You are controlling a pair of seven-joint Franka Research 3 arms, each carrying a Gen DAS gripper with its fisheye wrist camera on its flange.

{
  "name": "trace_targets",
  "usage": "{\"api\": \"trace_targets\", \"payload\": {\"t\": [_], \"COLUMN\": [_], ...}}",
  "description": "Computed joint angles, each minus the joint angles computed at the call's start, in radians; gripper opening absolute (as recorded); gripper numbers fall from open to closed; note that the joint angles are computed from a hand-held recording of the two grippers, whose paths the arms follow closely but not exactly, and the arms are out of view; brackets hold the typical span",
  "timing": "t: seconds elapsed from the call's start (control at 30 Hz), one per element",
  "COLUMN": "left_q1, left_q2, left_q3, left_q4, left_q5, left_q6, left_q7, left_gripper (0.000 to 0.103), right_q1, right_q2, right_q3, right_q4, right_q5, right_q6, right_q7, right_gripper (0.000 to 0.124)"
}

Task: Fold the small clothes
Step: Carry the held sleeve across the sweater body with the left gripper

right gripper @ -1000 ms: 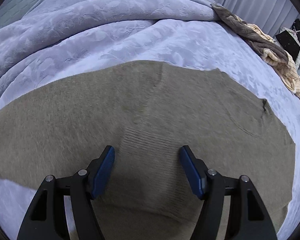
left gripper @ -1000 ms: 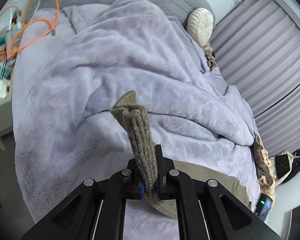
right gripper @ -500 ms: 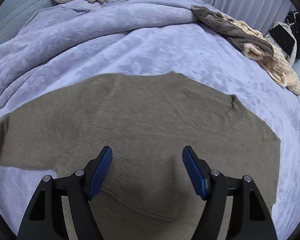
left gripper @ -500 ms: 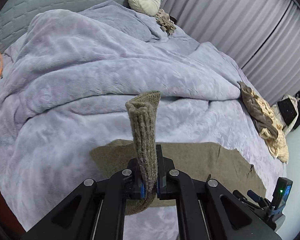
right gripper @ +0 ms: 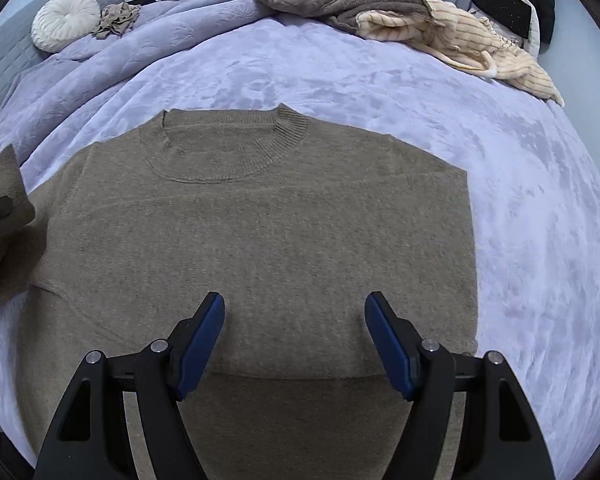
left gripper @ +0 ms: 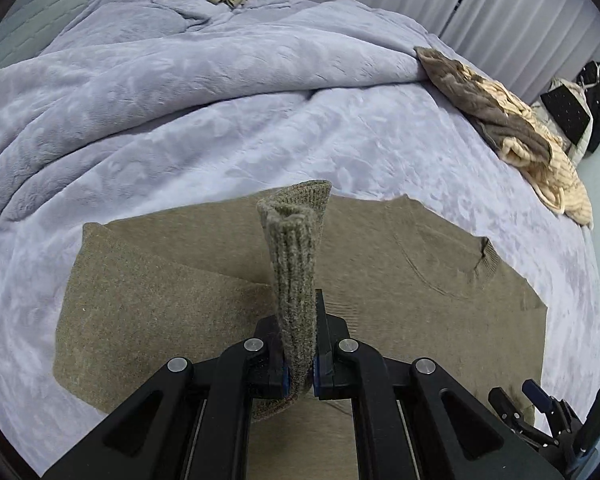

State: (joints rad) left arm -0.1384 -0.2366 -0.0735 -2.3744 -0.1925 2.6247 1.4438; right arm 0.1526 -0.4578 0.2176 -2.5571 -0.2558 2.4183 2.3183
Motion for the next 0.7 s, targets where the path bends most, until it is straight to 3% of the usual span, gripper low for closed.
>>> {"api": "trace_targets", "payload": {"t": [0.37,0.7], "left_q1": [-0.055,-0.131], "left_q2": [0.034,0.071], "left_q3": [-0.098,-0.163], "left_q4": [0.063,0.127], "left_q5": [0.161,0.28], "left_q6": [-0.029,-0.053], "left_q7": [-0.143,-0.231], "left_gripper": [0.008,0.008], "right_q1": [-0.01,-0.078], "right_q2": [-0.122,-0.256], "right_q3": [-0.034,-0.039], "right_q4": [-0.11,-0.202], "right_q5": [0.06,0.09], "right_q6": [0.029,0.042], "right_q7": [-0.119,-0.191], "right_gripper": [0.076,0.076]}}
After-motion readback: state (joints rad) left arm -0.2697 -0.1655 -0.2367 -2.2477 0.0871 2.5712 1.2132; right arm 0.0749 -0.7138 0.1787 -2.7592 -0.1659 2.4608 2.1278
